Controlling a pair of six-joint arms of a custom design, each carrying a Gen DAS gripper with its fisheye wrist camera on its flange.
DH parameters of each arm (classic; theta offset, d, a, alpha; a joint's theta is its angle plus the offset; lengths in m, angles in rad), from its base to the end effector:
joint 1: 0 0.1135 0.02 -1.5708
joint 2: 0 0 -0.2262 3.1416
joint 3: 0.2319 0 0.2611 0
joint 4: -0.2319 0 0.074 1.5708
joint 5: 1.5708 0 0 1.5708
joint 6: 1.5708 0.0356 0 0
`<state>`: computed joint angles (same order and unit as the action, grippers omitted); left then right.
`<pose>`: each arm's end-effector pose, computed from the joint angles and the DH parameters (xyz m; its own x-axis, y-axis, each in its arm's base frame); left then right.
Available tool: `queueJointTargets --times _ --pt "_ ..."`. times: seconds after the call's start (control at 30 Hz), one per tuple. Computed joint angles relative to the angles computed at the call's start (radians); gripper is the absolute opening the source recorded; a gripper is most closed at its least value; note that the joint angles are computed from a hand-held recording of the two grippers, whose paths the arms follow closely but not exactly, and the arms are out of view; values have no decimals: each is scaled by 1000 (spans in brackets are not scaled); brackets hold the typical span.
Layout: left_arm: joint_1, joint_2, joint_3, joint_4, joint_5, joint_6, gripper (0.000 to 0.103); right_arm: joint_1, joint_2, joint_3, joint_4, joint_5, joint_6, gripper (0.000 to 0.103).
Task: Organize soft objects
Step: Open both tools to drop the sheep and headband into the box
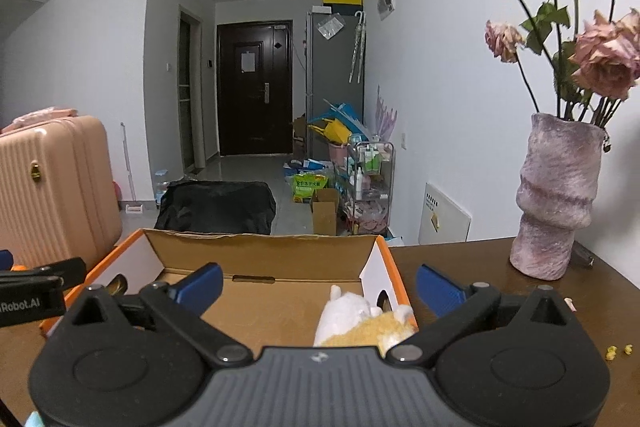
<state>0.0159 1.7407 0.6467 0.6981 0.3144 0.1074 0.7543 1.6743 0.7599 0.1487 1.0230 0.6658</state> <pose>0.3278 -0.0058 0.0966 -0.3544 0.0963 -0.9301 0.3100 0.9505 -0.0197 0.2487 0.1920 0.1097 -0.3404 0.1215 -0.9324 0.3842 0.9230 -0.0200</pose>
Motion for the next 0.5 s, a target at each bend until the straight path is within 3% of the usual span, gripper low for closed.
queueJointTargets --times 0.5 --pt "122 -225 -261 37 110 62 103 260 -68 -43 -317 172 315 103"
